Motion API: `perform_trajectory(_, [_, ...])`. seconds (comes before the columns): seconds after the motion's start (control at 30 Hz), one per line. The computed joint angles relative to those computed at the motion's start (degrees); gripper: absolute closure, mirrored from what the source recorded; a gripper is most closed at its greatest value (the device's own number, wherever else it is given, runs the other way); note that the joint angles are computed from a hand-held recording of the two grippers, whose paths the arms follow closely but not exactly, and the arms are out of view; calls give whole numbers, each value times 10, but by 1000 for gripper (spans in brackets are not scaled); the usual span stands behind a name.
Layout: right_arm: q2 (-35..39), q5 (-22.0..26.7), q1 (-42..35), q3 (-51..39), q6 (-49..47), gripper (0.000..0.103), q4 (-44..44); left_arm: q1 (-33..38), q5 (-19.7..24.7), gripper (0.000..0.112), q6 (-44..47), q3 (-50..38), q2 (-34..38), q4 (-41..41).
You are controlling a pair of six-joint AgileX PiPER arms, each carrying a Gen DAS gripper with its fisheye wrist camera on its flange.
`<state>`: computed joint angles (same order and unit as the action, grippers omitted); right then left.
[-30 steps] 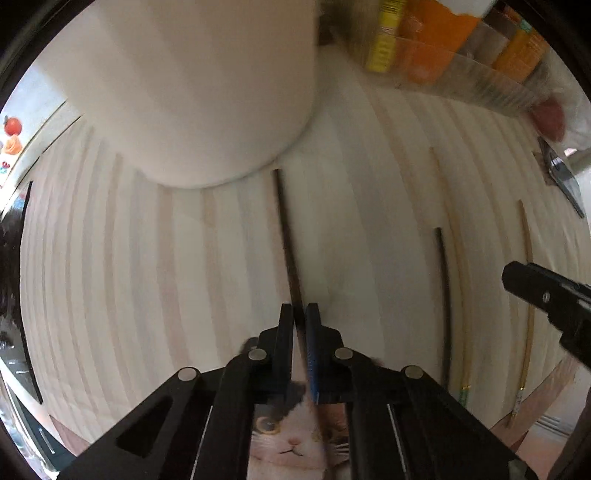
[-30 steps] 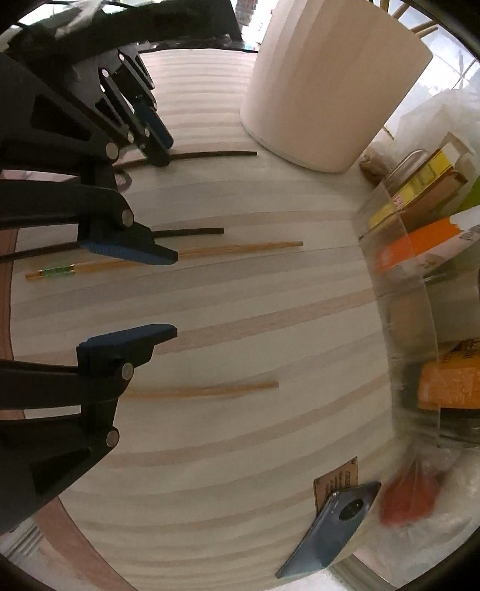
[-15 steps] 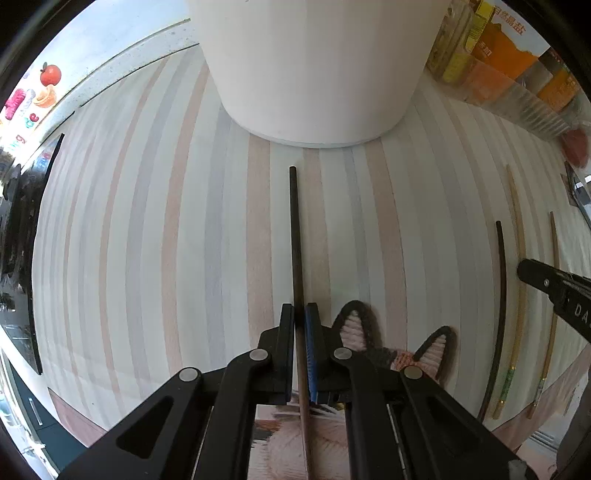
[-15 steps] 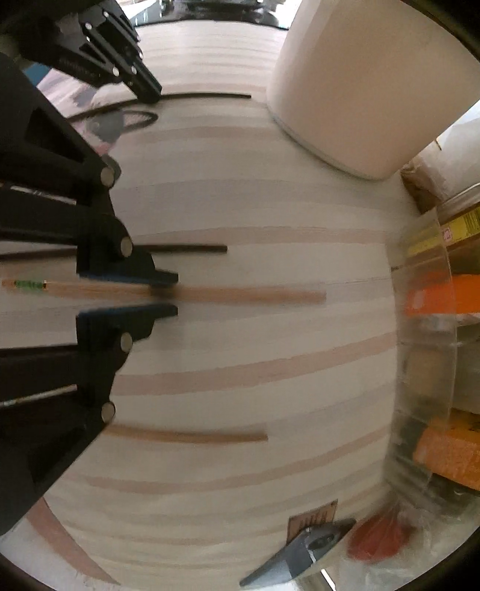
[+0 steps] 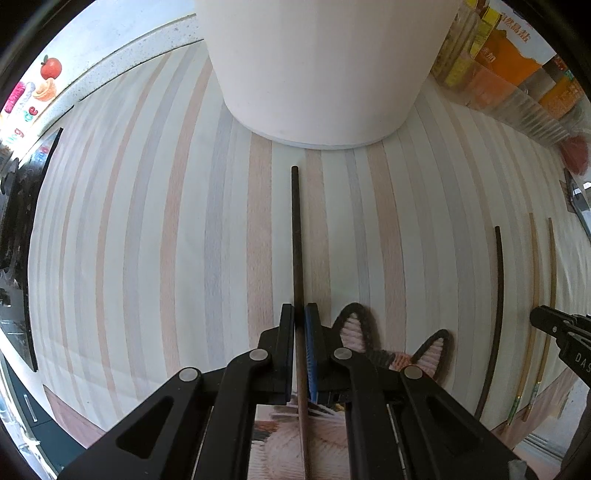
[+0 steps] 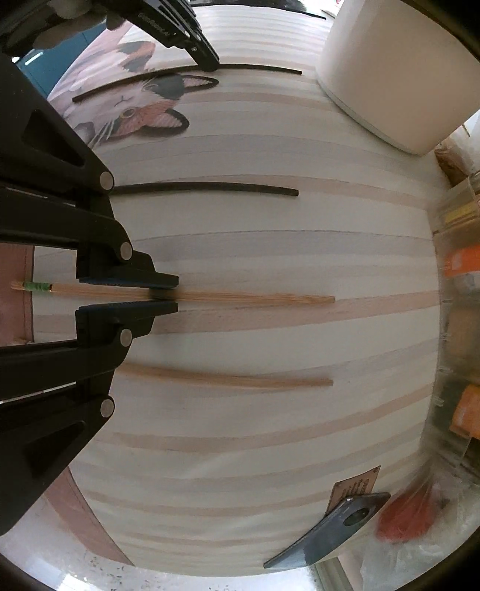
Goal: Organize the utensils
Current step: 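Grasp a dark chopstick with the left tool while the right tool grasps a wooden one, then lift both chopsticks and lower them into the cream holder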
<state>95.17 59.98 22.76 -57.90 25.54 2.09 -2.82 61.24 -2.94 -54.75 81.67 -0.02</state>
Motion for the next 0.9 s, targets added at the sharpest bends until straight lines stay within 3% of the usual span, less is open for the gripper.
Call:
perform_trajectory(0.2, [20,14,3,-24,2,95,-15,-10,-7,108,-12,0,6,-2])
perform_trajectory(0.33, [41,17,45,-44,43,95,-29,-1,-7,108,-4,4,1,-4])
perform_trajectory(0.53, [33,0,66,-30,89,96,-27,25,7,109,-13,-8,13,-27])
perform_trajectory(0.63, [36,-3,39,-37,73,96,4,40,22,109,-11,-24,29,-40])
perform_trajectory(0.9, [68,45,3,-94,9,96,30,34,30,105,24,-44,51,-32])
